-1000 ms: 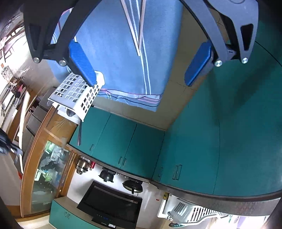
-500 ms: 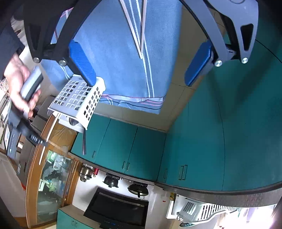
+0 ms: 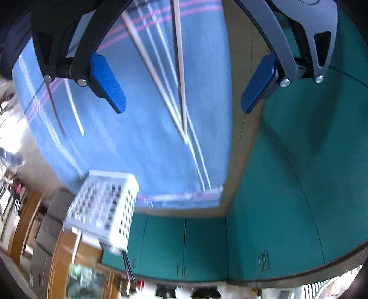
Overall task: Organize utensils
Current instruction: 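Close the right tool on the red chopstick while the left tool grasps a light chopstick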
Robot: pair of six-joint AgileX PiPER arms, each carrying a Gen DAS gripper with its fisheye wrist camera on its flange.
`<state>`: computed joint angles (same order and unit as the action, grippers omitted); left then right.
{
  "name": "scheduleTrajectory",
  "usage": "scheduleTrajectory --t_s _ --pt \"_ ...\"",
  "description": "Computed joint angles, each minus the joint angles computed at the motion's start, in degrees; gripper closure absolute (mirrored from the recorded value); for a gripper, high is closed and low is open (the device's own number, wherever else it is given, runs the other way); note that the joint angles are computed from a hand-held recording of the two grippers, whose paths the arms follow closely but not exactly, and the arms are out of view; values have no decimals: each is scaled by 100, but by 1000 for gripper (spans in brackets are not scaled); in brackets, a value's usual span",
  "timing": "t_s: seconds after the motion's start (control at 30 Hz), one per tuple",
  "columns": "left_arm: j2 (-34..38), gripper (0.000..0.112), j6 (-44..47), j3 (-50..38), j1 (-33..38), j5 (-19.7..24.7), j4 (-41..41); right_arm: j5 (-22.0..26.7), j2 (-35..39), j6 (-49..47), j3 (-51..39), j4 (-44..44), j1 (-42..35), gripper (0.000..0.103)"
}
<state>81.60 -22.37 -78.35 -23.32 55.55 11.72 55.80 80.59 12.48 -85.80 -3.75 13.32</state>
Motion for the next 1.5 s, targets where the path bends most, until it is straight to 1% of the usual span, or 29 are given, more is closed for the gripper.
scheduleTrajectory --t_s 0.03,0.07,0.1,0.17,0.23,0.27,0.3,0.33,0.37,0.4,0.47,0.53,0.57,0.6,0.63,0.67,0.7,0.8,0.83,0.93,1.03,1.07,1.1,1.17,1.2,1.33,1.43,1.5 --pt "-64 20 -39 132 -31 45 -45 78 -125 -98 311 89 13 43" --pt "-97 25 -91 264 -62 128 -71 126 -240 -153 638 148 41 51" --pt "-118 32 -140 419 -124 198 -60 144 -313 -104 931 72 118 54" --pt "-65 36 -205 623 -244 385 -60 54 -380 -41 1387 5 273 69" --pt "22 37 -222 811 -329 525 -79 163 -297 -54 1458 82 314 73" --pt "-38 37 -281 900 -369 452 4 261 -221 -87 1402 86 374 77" --pt "-53 37 -286 902 -331 477 -45 294 -183 -44 1412 -11 473 79" --pt "-67 37 -260 908 -292 488 -66 327 -135 65 1399 -127 572 85" --pt "-101 39 -250 944 -249 461 -106 433 -19 76 1326 -166 614 96" --pt "-116 39 -240 951 -238 469 -119 586 155 -54 1199 -29 561 99" --pt "-115 40 -177 930 -204 493 -151 445 117 60 1328 -187 674 98" --pt "-113 59 -149 870 -179 493 -136 497 137 232 1307 -426 852 98" --pt "-141 109 -174 859 -197 465 -90 497 141 244 1299 -408 856 98" --pt "-121 107 -183 863 -210 422 -116 477 133 210 1302 -343 836 99" --pt "-90 107 -141 802 -233 452 -99 463 83 173 1327 -261 787 103" --pt "-85 107 -68 755 -177 453 -214 336 -7 167 1409 -206 751 103" --pt "-109 107 42 770 -107 399 -398 329 -80 128 1413 -141 715 103" --pt "-158 107 88 751 -26 293 -496 395 -208 -72 1331 76 602 103" --pt "-139 107 219 683 51 383 -668 365 -295 -78 1324 94 583 103" --pt "-231 107 89 684 -34 245 -544 441 -398 -307 1196 391 365 103" --pt "-627 107 -217 728 -127 -175 -311 553 -367 -366 1100 535 196 103" --pt "-803 107 -334 760 -135 -379 -274 567 -340 -341 1107 523 182 102" --pt "-963 107 -407 822 -184 -606 -201 535 -319 -310 1163 505 171 98" --pt "-1108 107 -599 862 -220 -821 -110 463 -279 -272 1293 544 169 84" --pt "-1173 107 -703 912 -262 -964 -33 454 -229 -247 1343 540 203 80" --pt "-1190 107 -1032 901 -439 -1163 271 275 -91 -49 1550 373 413 79" --pt "-1187 107 -1229 897 -605 -1374 547 53 51 314 1620 -80 591 80" --pt "-1208 107 -1464 910 -762 -1422 815 -32 231 512 1475 -222 560 80"
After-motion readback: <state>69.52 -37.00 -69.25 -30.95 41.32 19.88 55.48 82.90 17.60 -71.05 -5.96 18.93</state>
